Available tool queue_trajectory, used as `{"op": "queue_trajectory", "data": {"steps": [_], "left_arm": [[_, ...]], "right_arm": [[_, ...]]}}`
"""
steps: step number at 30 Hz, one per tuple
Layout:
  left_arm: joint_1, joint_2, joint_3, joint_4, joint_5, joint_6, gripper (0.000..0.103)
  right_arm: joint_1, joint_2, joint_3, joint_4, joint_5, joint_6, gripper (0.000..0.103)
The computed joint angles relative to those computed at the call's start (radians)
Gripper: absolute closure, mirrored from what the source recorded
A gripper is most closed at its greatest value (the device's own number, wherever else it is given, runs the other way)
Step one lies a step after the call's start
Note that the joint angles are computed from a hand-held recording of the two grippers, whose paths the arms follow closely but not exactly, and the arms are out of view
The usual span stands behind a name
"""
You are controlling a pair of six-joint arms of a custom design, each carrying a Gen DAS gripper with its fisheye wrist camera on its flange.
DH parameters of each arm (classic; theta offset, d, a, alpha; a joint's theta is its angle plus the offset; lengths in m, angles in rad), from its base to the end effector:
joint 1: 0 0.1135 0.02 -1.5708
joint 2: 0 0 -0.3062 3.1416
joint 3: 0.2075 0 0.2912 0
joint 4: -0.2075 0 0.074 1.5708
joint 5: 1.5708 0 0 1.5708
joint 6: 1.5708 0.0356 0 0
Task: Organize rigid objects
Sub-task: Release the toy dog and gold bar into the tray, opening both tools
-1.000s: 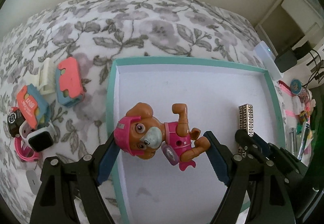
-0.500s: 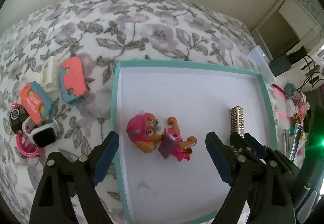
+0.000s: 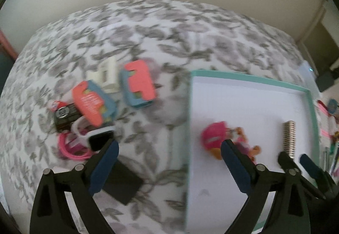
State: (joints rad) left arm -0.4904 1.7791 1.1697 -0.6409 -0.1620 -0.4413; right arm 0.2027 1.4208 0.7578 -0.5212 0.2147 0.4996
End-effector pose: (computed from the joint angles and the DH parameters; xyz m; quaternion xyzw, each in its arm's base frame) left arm 0.3429 -0.1766 0.1956 0.0113 0.9840 -0.0001 0.1780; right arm 0.2726 0.0483 0.1874 0.1647 0.9619 -0.0330 0.2155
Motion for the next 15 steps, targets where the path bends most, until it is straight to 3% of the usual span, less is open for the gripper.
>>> {"op": "queue_trajectory", "data": {"steps": [5, 12, 15], "left_arm": [[0.05, -0.034, -0.038, -0.001, 0.001, -0.025, 0.006], [0.137, -0.107, -0.097, 0.007, 0.022, -0.054, 0.006], [0.171, -0.146, -0.121, 0.004, 0.015, -0.07, 0.006]], "right_arm": [[0.043, -0.005, 0.011, -0.013, 0.017, 0.019, 0.024], [0.114, -0.01, 0.032, -0.033, 0.041, 0.064, 0.0], [0.149, -0.023, 0.041, -0.032, 0.061, 0.082, 0.0]]}}
